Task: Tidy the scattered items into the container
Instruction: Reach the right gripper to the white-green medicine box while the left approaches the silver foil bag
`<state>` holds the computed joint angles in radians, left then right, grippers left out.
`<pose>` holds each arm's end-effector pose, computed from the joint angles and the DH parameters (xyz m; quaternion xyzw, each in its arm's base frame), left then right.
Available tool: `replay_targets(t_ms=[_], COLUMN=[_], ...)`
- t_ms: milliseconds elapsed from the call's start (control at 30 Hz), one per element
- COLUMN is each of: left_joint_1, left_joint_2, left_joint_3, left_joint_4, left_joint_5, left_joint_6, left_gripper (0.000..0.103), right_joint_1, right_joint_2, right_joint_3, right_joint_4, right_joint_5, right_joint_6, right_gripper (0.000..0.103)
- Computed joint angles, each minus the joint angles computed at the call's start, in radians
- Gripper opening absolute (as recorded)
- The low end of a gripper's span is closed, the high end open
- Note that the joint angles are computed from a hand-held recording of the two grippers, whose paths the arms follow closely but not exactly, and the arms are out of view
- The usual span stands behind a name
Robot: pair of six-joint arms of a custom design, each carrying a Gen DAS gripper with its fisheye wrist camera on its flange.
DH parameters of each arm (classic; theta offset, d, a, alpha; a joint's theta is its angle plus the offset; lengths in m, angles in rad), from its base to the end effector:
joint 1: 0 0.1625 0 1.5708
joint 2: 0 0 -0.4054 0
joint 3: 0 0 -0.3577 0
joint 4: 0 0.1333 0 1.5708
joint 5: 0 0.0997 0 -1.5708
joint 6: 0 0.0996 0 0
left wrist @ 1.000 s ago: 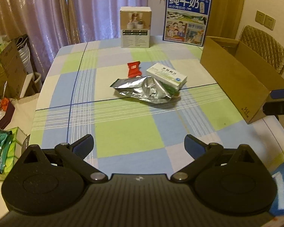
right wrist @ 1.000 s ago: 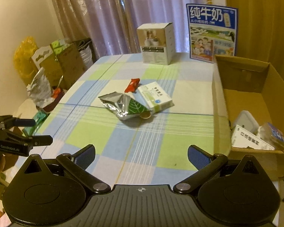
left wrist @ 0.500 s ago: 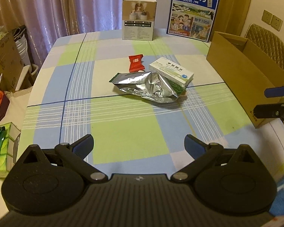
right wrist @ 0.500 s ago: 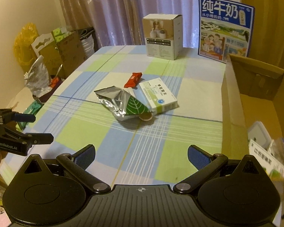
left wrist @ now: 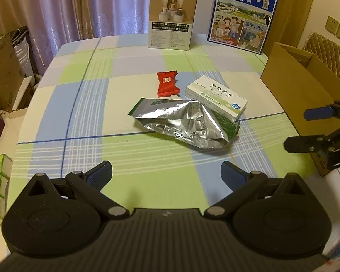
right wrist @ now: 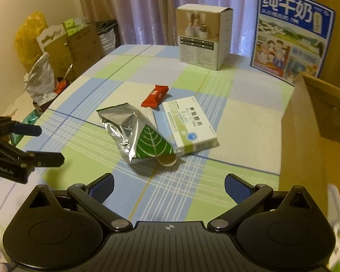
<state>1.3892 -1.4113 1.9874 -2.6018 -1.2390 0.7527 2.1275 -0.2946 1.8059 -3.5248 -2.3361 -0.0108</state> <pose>0.0736 -0.5171 0.3271 0.3995 0.8747 -0.1681 0.2170 0.3347 -0.4160 -0.0991 0.1747 -0.8918 0.2943 0.2959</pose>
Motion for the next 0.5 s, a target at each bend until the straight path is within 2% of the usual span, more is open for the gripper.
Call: replay_targets(t_ms=[500], left_joint_1=[-0.013], left_joint_2=[0.129], left_joint_3=[-0.058], left_joint_4=[-0.057], left_joint_5=[-0.005], left_joint_6=[-0.026], left_gripper=[0.1], right_joint_1=[-0.107], right_joint_2=[0.023], right_joint_3=[-0.14], right_joint_4=[0.104], right_joint_5=[0.057], right_joint_6=[-0.174], right_gripper=[0.099])
